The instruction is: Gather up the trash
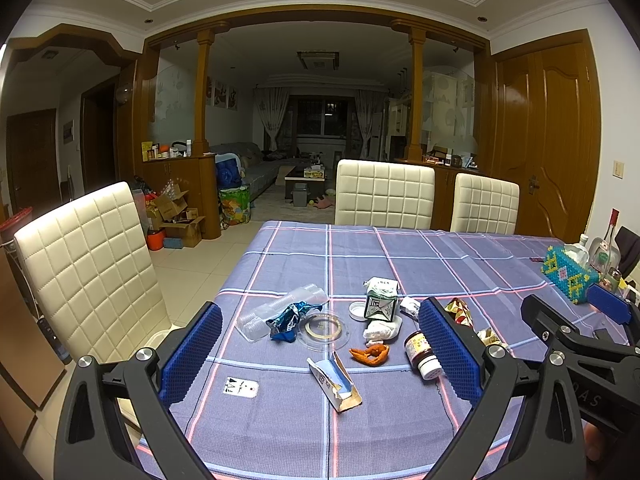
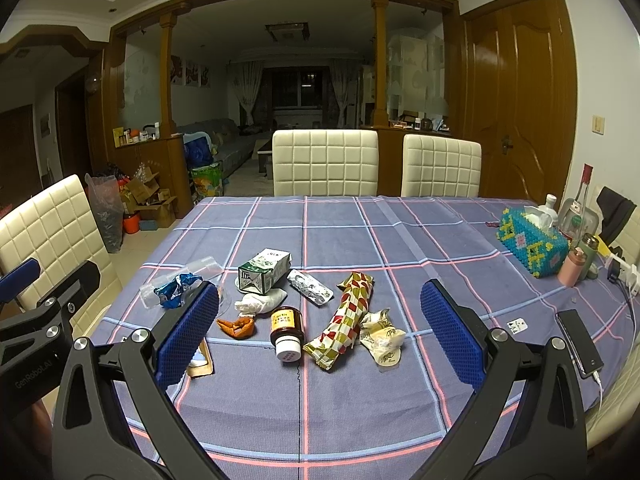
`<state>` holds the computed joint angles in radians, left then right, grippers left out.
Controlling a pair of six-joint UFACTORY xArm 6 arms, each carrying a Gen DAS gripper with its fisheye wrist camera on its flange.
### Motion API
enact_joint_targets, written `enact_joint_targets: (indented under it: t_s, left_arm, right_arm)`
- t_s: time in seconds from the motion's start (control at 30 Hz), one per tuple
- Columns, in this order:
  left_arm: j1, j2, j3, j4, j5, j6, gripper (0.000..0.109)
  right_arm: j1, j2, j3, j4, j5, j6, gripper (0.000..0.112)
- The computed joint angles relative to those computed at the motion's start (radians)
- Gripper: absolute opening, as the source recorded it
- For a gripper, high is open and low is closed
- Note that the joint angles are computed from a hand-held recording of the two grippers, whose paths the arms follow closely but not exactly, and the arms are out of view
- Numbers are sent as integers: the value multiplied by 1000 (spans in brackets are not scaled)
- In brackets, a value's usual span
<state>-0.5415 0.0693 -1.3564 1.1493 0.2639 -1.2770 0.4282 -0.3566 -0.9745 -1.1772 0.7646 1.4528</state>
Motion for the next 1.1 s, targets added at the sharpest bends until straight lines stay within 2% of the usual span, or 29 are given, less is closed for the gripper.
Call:
enact_joint_targets:
  t_s: [0.33,0.53,0.6,0.67,0.73,0.87,0.97,1.1]
  left_arm:
    - [-6,6,0,-5,6,3,96]
    - [5,67,-49,-31,18,11,96]
    - [11,111,-74,-190,29,144,96]
    - [18,155,-95,-383,38,306,96]
    - [16,202,-130,-534,75,441,96]
    - [4,296,-223,-707,172,633,96]
    - [-6,396,-332,-844,285,778,96]
    - [-7,479,-428,-938,359,856,96]
  right_arm:
    - [-10,6,-3,9,-10,-9,99]
    - [-63,63,-38,37,-62,-42,99]
    - [-97,105,-58,94,-78,-80,99]
    - [-142,152,-71,218,-132,-167,99]
    - [-166,203,-90,313,-145,-240,98]
    - [-191,292,-124,439,-168,-349,93]
    - [-201,353,-151,506,-178,-426,89]
    - [-212,439,-204,617,-189,-553,77]
